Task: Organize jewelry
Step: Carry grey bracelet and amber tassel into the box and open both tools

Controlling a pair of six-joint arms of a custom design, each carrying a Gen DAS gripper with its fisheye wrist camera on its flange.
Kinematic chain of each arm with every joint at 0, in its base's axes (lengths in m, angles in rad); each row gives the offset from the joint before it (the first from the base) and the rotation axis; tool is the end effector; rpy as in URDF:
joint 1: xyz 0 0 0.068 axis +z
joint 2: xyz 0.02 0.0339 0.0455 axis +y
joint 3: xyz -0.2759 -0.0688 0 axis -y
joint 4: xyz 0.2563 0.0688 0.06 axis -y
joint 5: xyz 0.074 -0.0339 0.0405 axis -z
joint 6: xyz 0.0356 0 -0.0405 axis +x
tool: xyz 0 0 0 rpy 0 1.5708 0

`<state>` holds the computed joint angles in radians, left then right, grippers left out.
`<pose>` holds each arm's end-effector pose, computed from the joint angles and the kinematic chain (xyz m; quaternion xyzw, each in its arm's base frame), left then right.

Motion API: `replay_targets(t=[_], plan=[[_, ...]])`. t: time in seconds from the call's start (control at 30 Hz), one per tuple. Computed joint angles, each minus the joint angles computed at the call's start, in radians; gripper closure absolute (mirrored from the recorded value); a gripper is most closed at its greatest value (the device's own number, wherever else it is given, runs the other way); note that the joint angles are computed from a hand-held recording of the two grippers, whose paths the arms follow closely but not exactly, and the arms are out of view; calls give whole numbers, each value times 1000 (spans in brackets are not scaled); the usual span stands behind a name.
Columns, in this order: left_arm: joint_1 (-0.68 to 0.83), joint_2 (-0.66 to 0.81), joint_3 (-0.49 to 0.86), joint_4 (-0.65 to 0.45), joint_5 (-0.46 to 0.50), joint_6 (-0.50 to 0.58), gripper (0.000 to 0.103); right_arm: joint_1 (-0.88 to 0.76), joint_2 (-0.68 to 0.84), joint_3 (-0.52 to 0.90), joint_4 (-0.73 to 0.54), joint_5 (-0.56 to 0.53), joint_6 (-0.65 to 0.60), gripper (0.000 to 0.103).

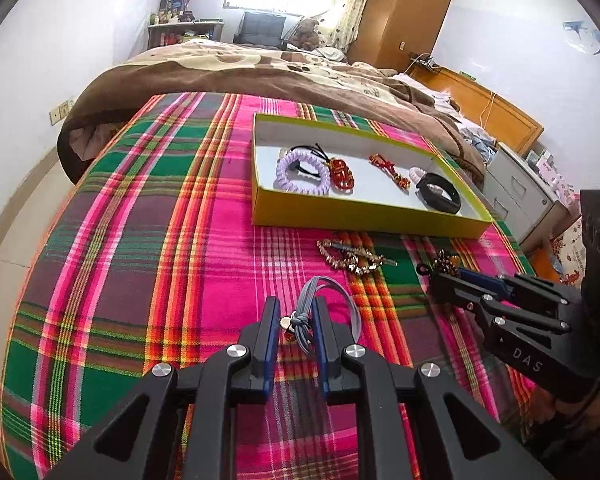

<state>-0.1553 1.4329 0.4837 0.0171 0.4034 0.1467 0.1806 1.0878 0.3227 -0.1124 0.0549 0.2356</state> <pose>0.2386 -0.0515 0.1277 0.2021 0.9101 -0.1915 0.3068 0.1856 0.0319 0.1393 0.0352 0.9396 0.0449 0.3376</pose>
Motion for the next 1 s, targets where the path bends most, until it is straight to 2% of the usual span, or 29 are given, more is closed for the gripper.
replay_targets(t=[0.27,0.63,0.83,1.0], plan=[[-5,-49,12,-38,-3,-9,87,-10,-55,-12,-20,-3,17,84],[-25,-89,82,-91,11,-45,87,-63,-221,-4,-130,-24,25,84],[-41,-49,163,-102,19,-77,87,-147,-251,31,-158,-73,-2,84],[-60,35,257,-109,11,-94,87,-220,-203,80,-144,-97,-45,84]])
